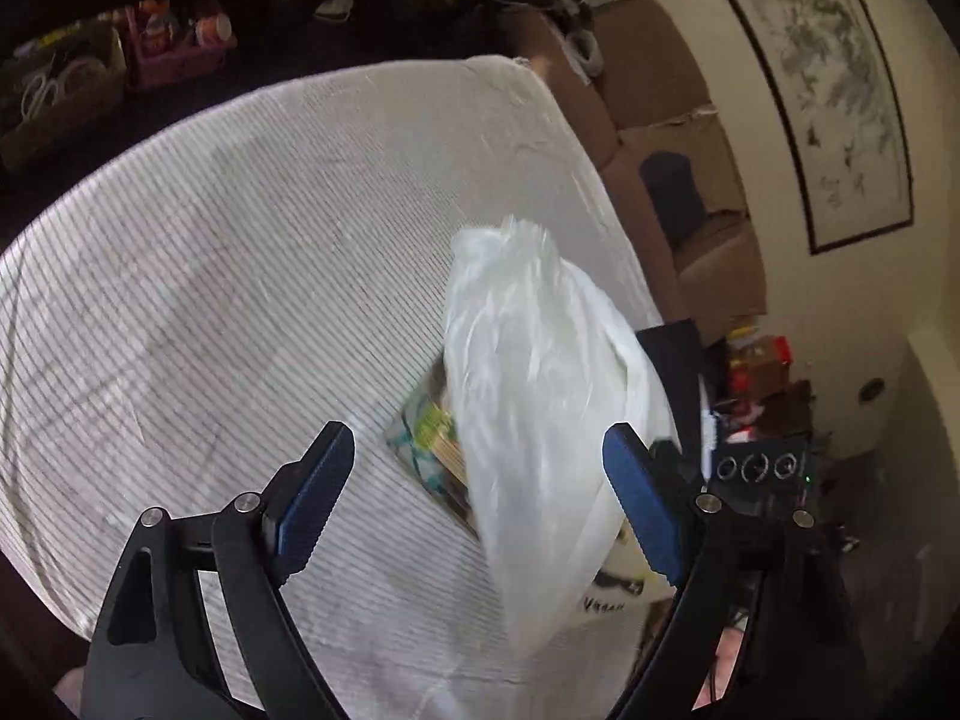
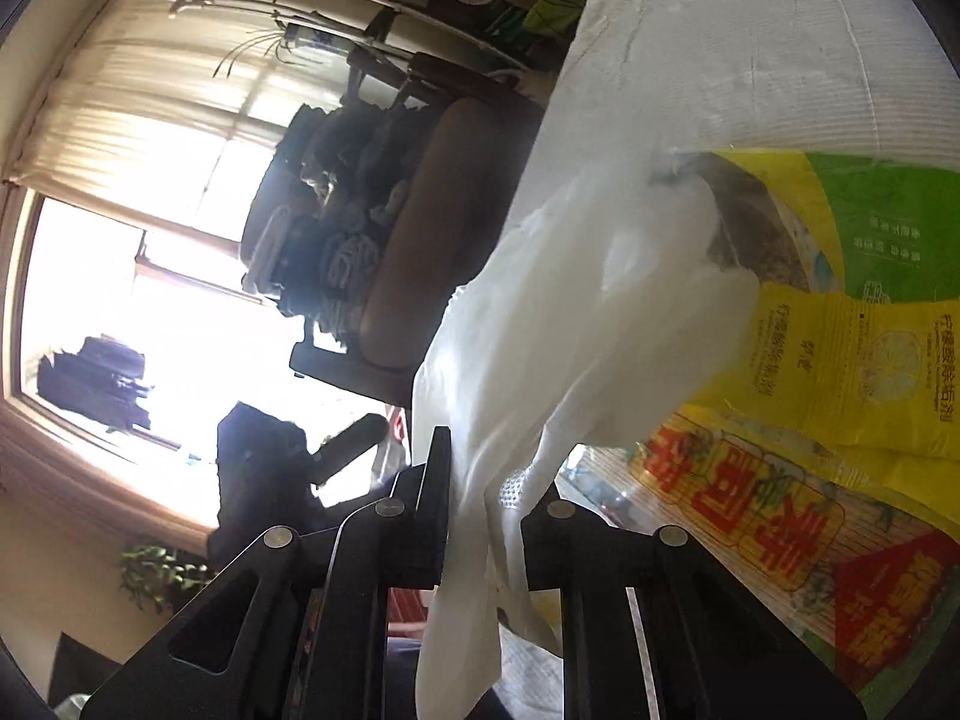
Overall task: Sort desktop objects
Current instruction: 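Lift the glove bag with both tools and carry it over the black box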
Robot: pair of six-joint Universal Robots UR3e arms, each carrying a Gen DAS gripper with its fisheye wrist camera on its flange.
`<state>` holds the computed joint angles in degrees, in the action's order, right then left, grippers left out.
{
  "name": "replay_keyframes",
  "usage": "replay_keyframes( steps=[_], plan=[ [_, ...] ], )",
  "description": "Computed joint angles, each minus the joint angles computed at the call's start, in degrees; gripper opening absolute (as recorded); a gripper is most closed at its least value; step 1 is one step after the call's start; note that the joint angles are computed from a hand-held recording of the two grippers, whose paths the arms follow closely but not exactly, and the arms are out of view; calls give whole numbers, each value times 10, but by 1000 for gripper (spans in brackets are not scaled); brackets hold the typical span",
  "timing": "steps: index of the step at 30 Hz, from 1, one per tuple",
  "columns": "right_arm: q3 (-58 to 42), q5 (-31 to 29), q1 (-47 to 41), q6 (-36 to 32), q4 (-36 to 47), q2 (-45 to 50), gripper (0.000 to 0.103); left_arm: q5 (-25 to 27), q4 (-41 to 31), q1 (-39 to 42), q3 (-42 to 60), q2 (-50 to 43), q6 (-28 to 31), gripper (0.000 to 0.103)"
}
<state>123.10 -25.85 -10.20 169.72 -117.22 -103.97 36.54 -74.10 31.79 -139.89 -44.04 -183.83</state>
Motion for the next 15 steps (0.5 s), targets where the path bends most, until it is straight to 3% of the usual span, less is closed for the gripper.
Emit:
replay_keyframes(
  steps=[2, 3, 5, 7, 9, 11, 15],
  plan=[
    [-37, 9, -4, 8, 33, -19, 14, -50, -56, -6, 2, -9, 27, 84],
    [-54, 10, -6, 6, 51, -28, 14, -74, -37, -20, 4, -27, 11, 84],
    [-105, 5, -6, 2, 92, -48, 14, -97, 104, -68, 24, -88, -80, 84],
    [-157, 2, -6, -1, 134, -59, 14, -104, 189, -101, 82, -148, -137, 84],
    [-218, 13, -54, -95, 302, -105, 14, -120, 179, -122, 176, -191, -144, 86],
    [-335, 19, -107, -223, 519, -111, 14, -94, 183, -181, 296, -266, -172, 86],
    [-575, 19, -228, -440, 869, -80, 14, -6, 285, -350, 536, -452, -303, 84]
  ],
)
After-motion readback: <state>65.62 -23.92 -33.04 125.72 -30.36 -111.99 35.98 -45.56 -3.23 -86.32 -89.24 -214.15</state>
